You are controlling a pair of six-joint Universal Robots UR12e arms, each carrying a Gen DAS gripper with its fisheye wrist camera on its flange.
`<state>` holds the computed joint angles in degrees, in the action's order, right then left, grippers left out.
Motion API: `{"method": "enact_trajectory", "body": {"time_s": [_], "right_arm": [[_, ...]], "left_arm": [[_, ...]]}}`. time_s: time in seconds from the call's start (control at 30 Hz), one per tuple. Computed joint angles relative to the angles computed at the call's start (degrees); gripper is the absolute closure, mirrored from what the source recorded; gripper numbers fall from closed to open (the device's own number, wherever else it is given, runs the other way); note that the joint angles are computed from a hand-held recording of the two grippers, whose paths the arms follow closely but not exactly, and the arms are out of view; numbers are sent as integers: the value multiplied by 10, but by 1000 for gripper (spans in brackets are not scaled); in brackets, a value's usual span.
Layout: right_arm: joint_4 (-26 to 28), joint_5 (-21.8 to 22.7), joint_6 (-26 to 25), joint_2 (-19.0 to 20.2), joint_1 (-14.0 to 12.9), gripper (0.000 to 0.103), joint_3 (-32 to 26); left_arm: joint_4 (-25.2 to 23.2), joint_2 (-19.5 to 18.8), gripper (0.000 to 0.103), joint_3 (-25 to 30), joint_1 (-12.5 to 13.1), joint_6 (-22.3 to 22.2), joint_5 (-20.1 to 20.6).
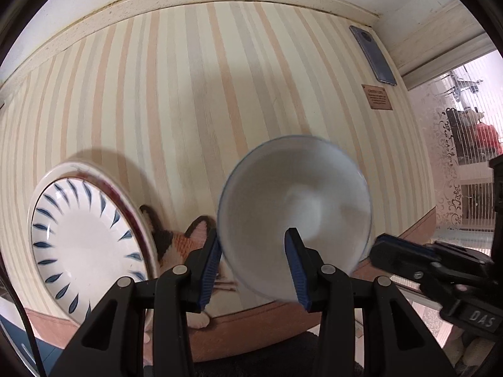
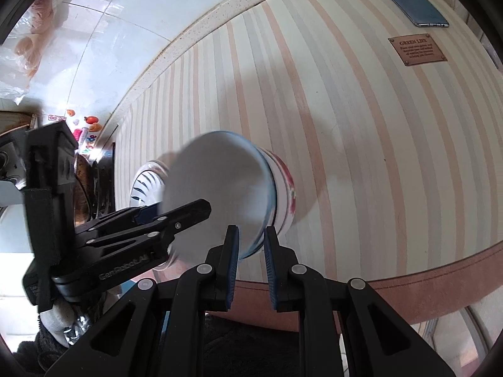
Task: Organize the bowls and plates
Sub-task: 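Carry the blue-dot bowl and nest it into the bowl stack, then grasp the rim of the nested bowl stack with the right gripper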
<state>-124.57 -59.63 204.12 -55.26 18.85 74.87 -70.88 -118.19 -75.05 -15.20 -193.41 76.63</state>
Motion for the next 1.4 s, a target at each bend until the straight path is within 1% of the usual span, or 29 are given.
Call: {"method": "enact_trajectory", "body": {"time_s": [0.03, 0.1, 0.23, 0.37, 0.47, 0.57, 0.63, 0.73, 0.77, 0.8, 0.87, 0.93, 0.97, 1.0, 1.03, 1.07, 1.1, 1.17, 1.2, 1.27, 1.4], "right_arm": [[-2, 1, 1, -3, 0, 85, 2], [1, -15, -2, -8, 2, 85, 1], [7, -83, -20, -24, 16, 85, -9], [-15, -129, -24, -48, 29, 85, -3], [-31, -145, -21, -62, 34, 85, 6], [-41, -169, -19, -73, 42, 85, 10], [-46, -177, -16, -82, 46, 85, 15], [-52, -184, -13, -90, 50, 84, 20], [-52, -188, -14, -92, 51, 79, 20], [-55, -194, -12, -93, 53, 64, 21], [-63, -198, -6, -98, 54, 49, 26], [-63, -201, -2, -99, 55, 48, 27], [-62, -203, 0, -99, 54, 41, 28], [-61, -203, 2, -98, 53, 30, 29], [-65, -197, 6, -98, 52, 26, 32], [-71, -193, 11, -99, 50, 25, 37], [-79, -188, 18, -98, 47, 23, 42], [-72, -182, 26, -92, 42, 18, 43], [-71, -173, 31, -89, 39, 18, 45], [-73, -157, 40, -81, 34, 16, 48], [-81, -99, 68, -58, 17, 15, 56]], "left_arm": [[1, 4, 65, -3, 1, 1, -3], [9, 13, 65, -9, 3, 4, -2], [31, 41, 65, -19, 4, 16, 5], [52, 66, 64, -24, 5, 26, 11], [61, 81, 64, -27, 7, 35, 13], [68, 92, 64, -30, 7, 41, 15], [71, 98, 64, -32, 7, 47, 14], [71, 103, 64, -32, 4, 50, 23], [71, 103, 64, -32, 4, 49, 23], [69, 104, 64, -32, 4, 48, 22], [72, 105, 63, -34, 5, 45, 16], [69, 102, 59, -34, 7, 48, 12], [67, 101, 50, -35, 8, 48, 4], [67, 99, 41, -37, 11, 46, -5], [65, 95, 34, -38, 12, 46, -13], [61, 92, 25, -38, 14, 47, -23], [58, 87, 24, -38, 17, 43, -32], [52, 76, 24, -37, 20, 37, -41], [47, 70, 24, -36, 22, 33, -46], [35, 54, 24, -30, 28, 26, -71], [15, 22, 24, -16, 36, 17, -107]]}}
